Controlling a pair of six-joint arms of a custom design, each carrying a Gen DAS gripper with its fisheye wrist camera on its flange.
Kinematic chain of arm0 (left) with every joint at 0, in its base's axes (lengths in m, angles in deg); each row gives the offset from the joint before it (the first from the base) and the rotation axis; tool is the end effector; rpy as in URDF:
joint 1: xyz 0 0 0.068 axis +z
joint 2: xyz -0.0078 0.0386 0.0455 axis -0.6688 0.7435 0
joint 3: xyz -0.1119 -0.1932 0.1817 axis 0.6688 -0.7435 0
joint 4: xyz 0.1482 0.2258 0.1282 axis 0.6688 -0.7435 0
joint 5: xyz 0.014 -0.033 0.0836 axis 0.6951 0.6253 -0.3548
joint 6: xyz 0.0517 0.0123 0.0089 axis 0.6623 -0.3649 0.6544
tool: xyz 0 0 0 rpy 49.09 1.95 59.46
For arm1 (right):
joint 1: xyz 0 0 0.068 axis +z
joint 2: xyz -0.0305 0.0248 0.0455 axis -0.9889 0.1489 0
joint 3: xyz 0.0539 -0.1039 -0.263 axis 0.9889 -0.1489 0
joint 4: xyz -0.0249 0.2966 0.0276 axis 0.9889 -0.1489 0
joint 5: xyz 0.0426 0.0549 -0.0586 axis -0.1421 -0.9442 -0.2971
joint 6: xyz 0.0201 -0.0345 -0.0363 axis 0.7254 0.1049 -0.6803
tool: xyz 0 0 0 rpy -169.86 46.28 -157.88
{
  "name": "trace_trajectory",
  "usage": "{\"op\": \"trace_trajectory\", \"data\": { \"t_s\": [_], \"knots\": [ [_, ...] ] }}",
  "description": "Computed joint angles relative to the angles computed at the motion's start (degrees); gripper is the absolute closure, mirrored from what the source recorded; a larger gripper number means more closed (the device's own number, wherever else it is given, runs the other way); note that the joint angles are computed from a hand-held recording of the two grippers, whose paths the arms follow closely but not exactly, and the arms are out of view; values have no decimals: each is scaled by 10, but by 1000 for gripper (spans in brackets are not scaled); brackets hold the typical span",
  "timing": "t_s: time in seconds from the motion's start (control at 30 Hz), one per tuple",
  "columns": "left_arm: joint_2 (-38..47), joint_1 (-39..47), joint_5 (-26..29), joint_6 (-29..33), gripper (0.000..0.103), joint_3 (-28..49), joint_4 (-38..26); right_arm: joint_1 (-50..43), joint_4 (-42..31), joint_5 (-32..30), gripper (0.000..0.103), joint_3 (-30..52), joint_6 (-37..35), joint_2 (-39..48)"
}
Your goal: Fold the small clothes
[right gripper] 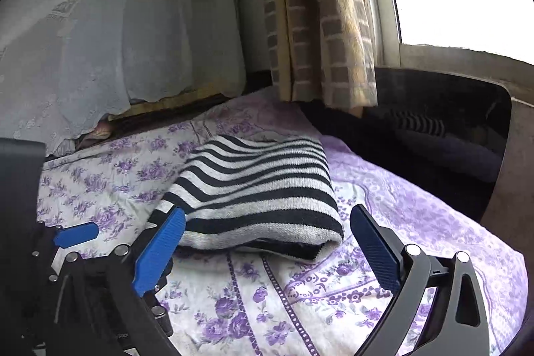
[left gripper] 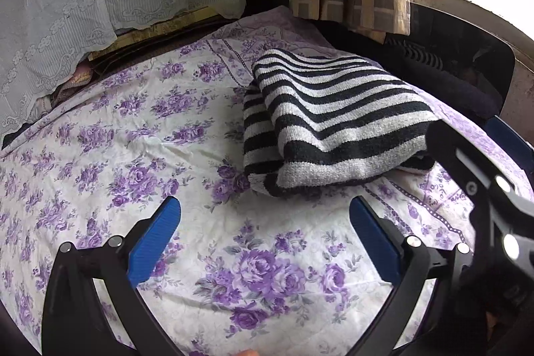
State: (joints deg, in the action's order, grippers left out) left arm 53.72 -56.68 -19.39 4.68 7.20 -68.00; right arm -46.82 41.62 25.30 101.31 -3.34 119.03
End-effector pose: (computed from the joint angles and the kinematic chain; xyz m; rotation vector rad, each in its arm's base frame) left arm 0.3714 -0.1138 0.2157 1.0722 2.0286 -0.4007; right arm 0.1647 0.0729 0.1972 0.7543 1.6948 -0.4354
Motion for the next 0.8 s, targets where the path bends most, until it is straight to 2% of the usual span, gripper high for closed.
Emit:
{"op": "trace_trajectory", "data": {
  "t_s": [0.13, 0.37, 0.8],
  "knots": [
    [-5, 8, 15, 4, 5, 1, -9, 46, -82, 56, 4, 12, 94, 4],
    [-35, 6, -11, 7, 5, -30, 30, 36, -66, 35, 4, 6, 70, -9],
    [-19, 11, -10, 7, 5, -10, 7, 4, -42, -10, 4, -18, 55, -52]
  ]
}}
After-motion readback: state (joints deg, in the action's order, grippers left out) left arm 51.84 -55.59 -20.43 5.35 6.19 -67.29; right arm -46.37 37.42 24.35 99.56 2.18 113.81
